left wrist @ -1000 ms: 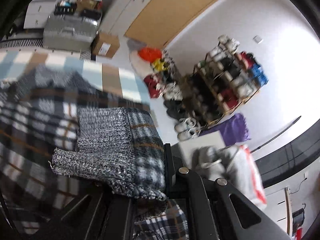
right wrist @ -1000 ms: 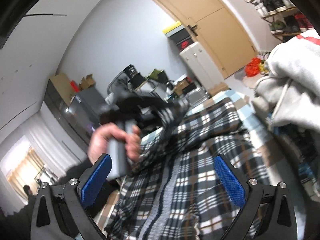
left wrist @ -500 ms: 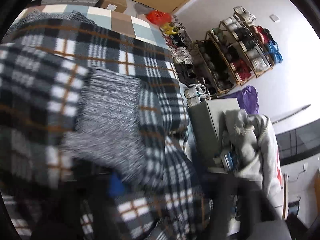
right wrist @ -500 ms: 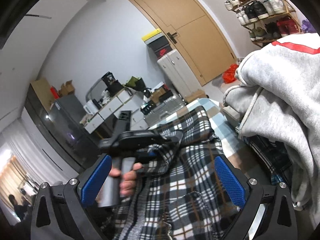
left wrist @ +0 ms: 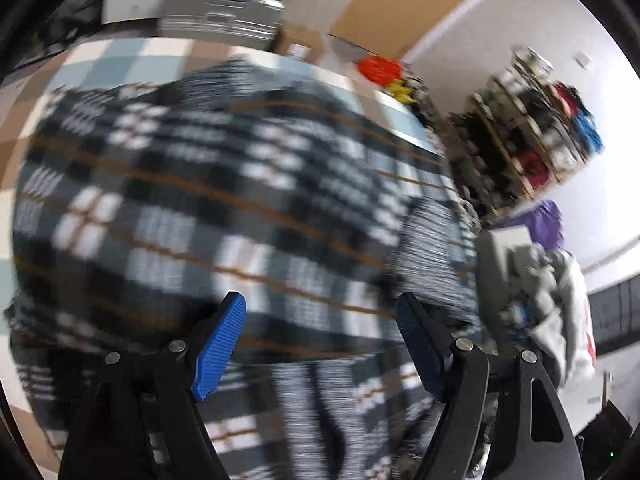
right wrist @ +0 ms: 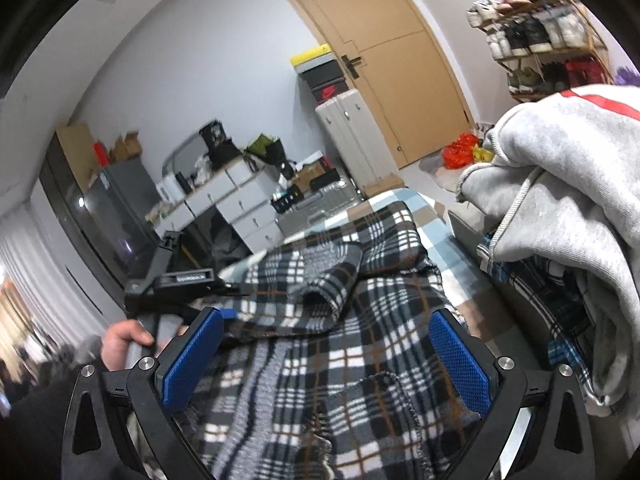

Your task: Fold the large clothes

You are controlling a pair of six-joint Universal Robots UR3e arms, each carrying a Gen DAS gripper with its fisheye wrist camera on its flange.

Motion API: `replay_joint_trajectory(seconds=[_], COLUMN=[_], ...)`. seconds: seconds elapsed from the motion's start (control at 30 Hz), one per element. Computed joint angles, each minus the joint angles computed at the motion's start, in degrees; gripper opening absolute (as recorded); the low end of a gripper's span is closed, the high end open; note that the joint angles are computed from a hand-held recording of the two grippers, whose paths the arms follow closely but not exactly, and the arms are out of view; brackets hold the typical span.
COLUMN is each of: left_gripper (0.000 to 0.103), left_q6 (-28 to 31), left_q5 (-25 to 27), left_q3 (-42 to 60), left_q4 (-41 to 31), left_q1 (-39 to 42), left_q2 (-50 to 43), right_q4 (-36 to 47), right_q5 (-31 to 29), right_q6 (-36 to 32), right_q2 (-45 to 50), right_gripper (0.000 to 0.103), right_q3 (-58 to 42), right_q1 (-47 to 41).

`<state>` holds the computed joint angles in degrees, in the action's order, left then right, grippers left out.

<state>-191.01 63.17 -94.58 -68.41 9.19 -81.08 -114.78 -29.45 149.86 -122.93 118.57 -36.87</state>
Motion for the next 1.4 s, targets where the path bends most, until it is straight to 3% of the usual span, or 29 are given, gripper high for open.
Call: replay_joint_trajectory(seconds=[0.13,0.23,0.4,0.47,0.6,0.73,0.87,0.9,0.97,1.0,1.17,1.4], left_gripper=[0.073,0.073,0.073,0.073,0.073,0.073,0.073,0.074,0.073,0.074,0.073,0.073], left_q6=[1.2,2.2,0.1,0.4,1.3,1.5,1.8,2.0,2.1,1.9,0.4,1.4], left_q5=[-2.1,-4.5,-1.2,0.3,1.9,6.1,11.5,12.3,14.0,14.3,13.5,12.8], left_q3=[-5.5,-6.0,-5.1,-6.4,-7.4,-6.7,-5.6,-5.6,-5.5,-5.6,-6.5,-6.2], left_q4=[0.3,-2.4,1.2,3.2,5.2,8.1,10.8,11.0,12.2,12.7,14.5,9.7], left_q1=[4.0,6.7,4.0,3.1,2.5,-0.7,-4.8,-5.2,-6.4,-6.6,-6.6,-5.5], left_q2=[3.8,4.6,2.2,2.8,2.7,0.9,-1.4,-1.5,-2.4,-2.4,-2.7,-0.4], right_q4=[-22.0,-32.8,-36.5,-32.7,-22.3,-21.5,-19.8,-20.9,-22.0,-23.1,-23.9,-12.9], right_q5=[-13.5,-28.9,-51.3,-54.8,-56.9,-63.0,-63.9,-62.9,-59.8,-57.7,-53.4,-52.6], right_q6=[7.7,10.5,5.4,3.6,3.3,0.2,0.3,1.3,4.4,7.3,17.2,22.0], right_q2=[6.7,17.7,41.0,48.8,63.4,70.9,73.2,72.4,70.5,68.9,65.2,65.5], right_gripper=[0.103,0.103,0.103,0.103,0.102,0.099,0.065,0.052,0.035,0.032,0.026,0.028], right_q3=[0.8,-5.8,-27.8,-37.3,-56.2,-63.2,-65.0,-63.6,-61.6,-60.0,-57.1,-60.2], right_q1=[12.2,26.3,45.4,48.3,50.8,53.4,52.6,51.8,49.8,48.2,42.2,35.2])
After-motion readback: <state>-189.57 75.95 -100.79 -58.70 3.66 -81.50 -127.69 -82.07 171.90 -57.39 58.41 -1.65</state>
